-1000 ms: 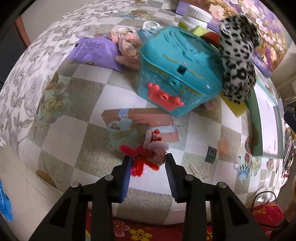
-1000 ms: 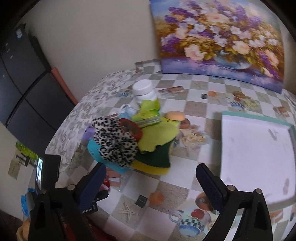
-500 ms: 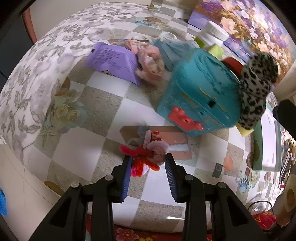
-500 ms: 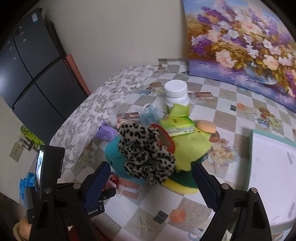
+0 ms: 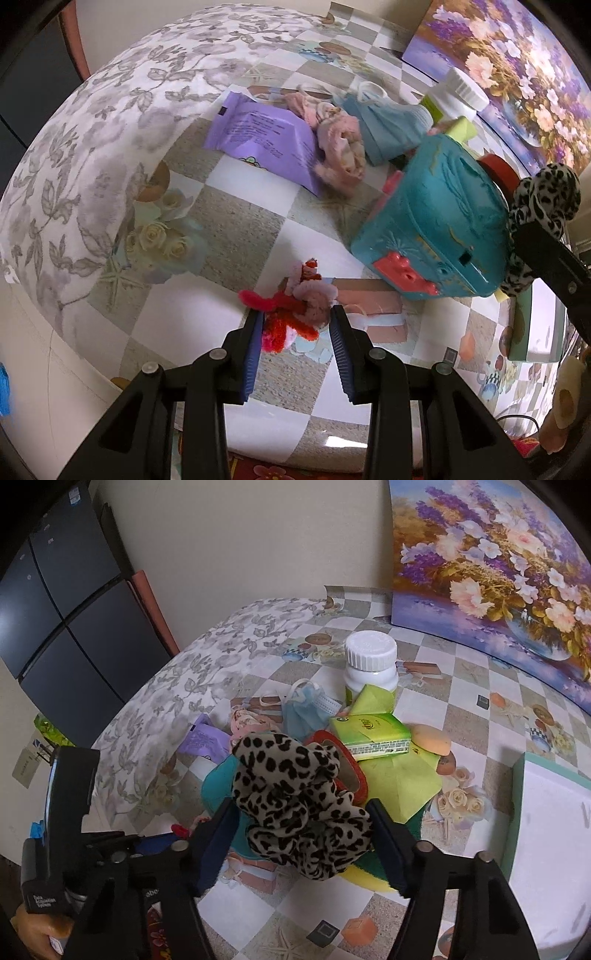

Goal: Organize soft objects
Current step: 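Lift the red plush toy with the left gripper while the right gripper lifts the leopard scrunchie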

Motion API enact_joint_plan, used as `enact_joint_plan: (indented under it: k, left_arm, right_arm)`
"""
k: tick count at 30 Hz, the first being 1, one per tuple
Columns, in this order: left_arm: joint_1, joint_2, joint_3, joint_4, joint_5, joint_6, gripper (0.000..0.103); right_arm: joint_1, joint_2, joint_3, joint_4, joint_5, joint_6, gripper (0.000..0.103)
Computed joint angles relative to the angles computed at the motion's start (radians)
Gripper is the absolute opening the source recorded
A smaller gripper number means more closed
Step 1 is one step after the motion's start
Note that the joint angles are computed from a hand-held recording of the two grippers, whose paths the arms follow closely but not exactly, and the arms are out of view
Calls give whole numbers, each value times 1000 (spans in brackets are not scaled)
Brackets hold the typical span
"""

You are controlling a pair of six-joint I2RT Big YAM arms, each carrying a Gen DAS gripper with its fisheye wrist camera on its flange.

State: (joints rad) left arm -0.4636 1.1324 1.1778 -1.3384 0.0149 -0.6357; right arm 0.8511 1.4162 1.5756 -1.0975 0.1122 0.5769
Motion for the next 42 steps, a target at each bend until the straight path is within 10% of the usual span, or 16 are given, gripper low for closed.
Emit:
enact_joint_plan:
  k: [21, 33, 42]
  left_arm:
    - [60, 77, 364, -216, -108, 71, 38]
    - [-220, 241, 641, -263, -247, -3, 38]
    - [-338, 434, 814, -248, -196, -16, 38]
  right_arm:
    - [-33, -112, -27, 53, -9, 23, 48]
    - [-111, -196, -34, -61, 131, 47, 48]
    - [-262, -255, -90, -265, 211, 167, 48]
